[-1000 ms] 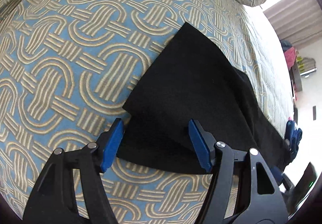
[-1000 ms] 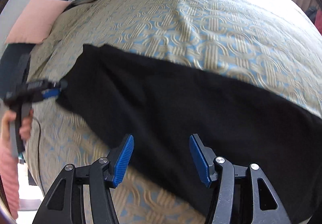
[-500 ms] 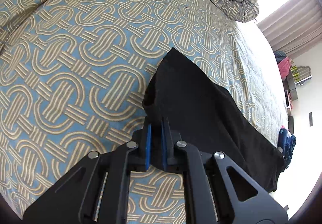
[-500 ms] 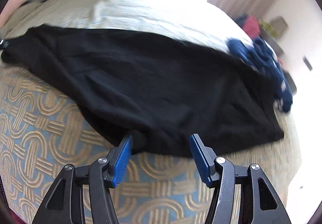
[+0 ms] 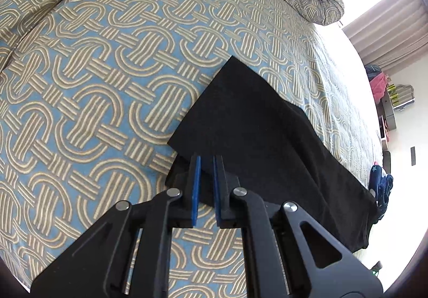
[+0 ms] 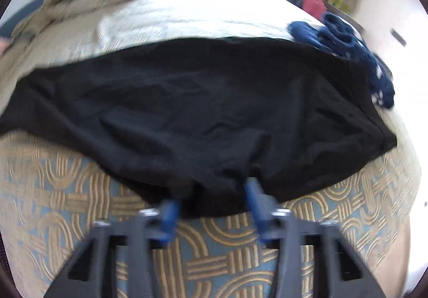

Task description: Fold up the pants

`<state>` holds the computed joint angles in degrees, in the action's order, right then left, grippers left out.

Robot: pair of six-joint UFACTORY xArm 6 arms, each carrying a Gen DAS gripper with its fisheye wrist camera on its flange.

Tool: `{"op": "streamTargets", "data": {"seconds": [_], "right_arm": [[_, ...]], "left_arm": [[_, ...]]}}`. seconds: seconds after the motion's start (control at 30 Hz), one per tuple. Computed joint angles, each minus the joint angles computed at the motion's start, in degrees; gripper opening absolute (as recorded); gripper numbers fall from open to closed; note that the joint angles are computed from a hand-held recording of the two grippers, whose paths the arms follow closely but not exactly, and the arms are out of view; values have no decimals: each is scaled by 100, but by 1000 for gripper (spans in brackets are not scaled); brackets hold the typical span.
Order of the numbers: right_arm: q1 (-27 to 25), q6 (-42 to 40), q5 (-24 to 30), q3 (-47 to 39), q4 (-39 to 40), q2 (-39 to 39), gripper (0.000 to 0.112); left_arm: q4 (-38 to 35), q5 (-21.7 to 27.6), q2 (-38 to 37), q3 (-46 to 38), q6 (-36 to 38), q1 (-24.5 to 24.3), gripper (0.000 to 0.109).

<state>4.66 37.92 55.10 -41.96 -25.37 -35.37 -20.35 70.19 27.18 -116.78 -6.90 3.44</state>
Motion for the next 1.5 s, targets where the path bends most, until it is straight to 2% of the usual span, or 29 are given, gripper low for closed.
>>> {"op": "streamTargets", "data": {"seconds": [0.07,0.1,0.13,0.17,0.3,0.47,0.5,0.53,0.57,0.63,0.77,0.87,0.93,0.97,1.07,1.1,1.17,1.2,1.23,1.3,1.37,1.4,1.5], "right_arm": [[-235,-69,-183,38,394,-110,7],[-292,-127,-208,80,545,-221,7],[-319,-176,-218,100,581,-283,7],[-324,-229,-197,128,610,-363,7],[-402,-373,-179,234,887,-510,7],[-482,-442,-201,164,984,-346,8],[-486,-457,-205,143,982,-339,8],[-444,-418,-181,154,974,-380,8],[-464,-446,-200,161,1020,-393,8],[-492,-470,-237,191,1090,-412,8],[-476,-383,-276,220,1086,-424,8],[-575,-374,-452,247,1190,-539,8],[-736,-411,-553,276,1515,-663,8],[-815,-443,-598,307,1666,-706,8],[-1060,-658,-592,404,2267,-696,8],[-1102,-675,-524,410,2385,-648,8],[-1117,-746,-353,391,2527,-556,8],[-1076,-777,-324,388,2456,-560,9],[-1015,-801,-296,368,2329,-569,9],[-850,-808,-275,335,1973,-606,10],[-756,-829,-243,283,1743,-576,15],[-700,-807,-204,251,1641,-554,15],[-630,-798,-139,215,1591,-534,17]], "left_arm": [[2,22,-55,109,-44,-13,30],[4,-25,-126,237,-56,-23,50],[28,-92,-198,358,-71,-36,63],[92,-209,-281,510,-83,-68,65],[38,19,21,164,-106,-132,65],[554,433,997,-1102,-693,-219,64],[539,351,1038,-1112,-802,-196,55],[595,167,964,-966,-891,-187,29],[572,76,929,-911,-865,-167,21],[229,-169,693,-563,-722,-87,13],[99,-548,109,-2,-426,-79,12],[-382,-827,-399,551,-139,60,12],[-541,-1021,-646,945,19,125,13],[-390,-949,-594,970,34,132,13],[-254,-367,-140,703,47,163,15],[-218,-371,-124,833,-71,187,22],[-626,-819,-413,1371,-110,279,26],[-803,-925,-528,1532,-160,318,37],[-878,-955,-606,1625,-200,340,55],[-808,-1133,-869,1895,-352,344,68],[-523,-1361,-1122,2151,-459,281,68],[-471,-1305,-1202,2194,-417,279,68],[-989,-1082,-1280,2286,-229,341,68]]}}
